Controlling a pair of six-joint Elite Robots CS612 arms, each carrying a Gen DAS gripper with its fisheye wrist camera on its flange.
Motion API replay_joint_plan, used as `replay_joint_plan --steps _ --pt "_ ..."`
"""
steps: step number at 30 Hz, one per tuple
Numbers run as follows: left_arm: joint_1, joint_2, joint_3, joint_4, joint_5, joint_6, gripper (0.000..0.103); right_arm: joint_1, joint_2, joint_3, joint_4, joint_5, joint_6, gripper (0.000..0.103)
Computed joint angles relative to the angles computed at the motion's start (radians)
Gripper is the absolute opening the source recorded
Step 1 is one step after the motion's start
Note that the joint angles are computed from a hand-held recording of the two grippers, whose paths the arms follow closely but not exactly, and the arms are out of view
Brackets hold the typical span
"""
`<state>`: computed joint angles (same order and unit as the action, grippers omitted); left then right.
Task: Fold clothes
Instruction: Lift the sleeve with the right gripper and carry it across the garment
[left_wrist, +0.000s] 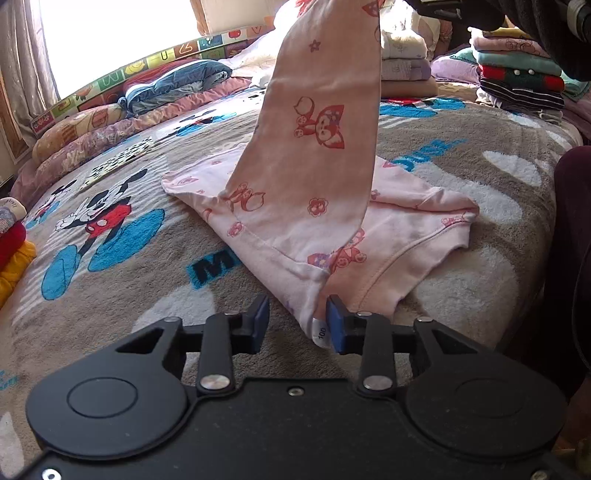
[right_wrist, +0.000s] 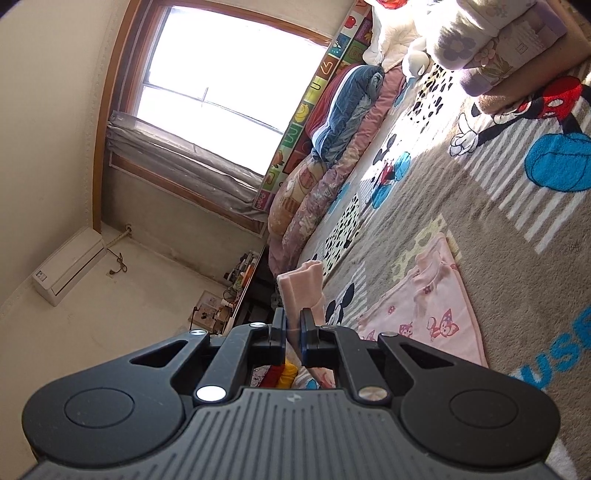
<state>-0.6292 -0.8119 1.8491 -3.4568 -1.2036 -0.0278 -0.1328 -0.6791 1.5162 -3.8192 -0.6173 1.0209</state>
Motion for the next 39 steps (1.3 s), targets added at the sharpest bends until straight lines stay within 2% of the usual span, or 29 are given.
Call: replay_joint_plan --steps 7,10,19,33,36,39 --pt "-0.016 0.005 -0.007 -0.003 0.028 0.049 0.014 -0.014 -0.016 0.023 -0.009 -0.005 -0.018 0.009" --pt "-0.024 0.009 -0.012 -0.011 0.037 0.075 0.009 -0.023 -0.022 0.033 -0.002 -0.013 -0.031 0.009" --pt "-0.041 0.018 -0.023 -0.002 0.075 0.182 0.007 -0.045 -0.031 0.054 -0.017 -0.025 -0.032 0.009" --pt "-0.046 0.025 -0.024 -0.029 0.083 0.249 0.007 -0.061 -0.025 0.103 0.042 -0.084 -0.074 0.009" --pt "-0.043 0.023 -0.02 -0.045 0.059 0.267 0.007 -0.06 -0.023 0.104 0.052 -0.098 -0.082 0.009" --pt "-0.024 0.003 -0.007 -0.034 -0.038 0.256 0.009 -0.06 -0.022 0.104 0.057 -0.109 -0.093 0.009"
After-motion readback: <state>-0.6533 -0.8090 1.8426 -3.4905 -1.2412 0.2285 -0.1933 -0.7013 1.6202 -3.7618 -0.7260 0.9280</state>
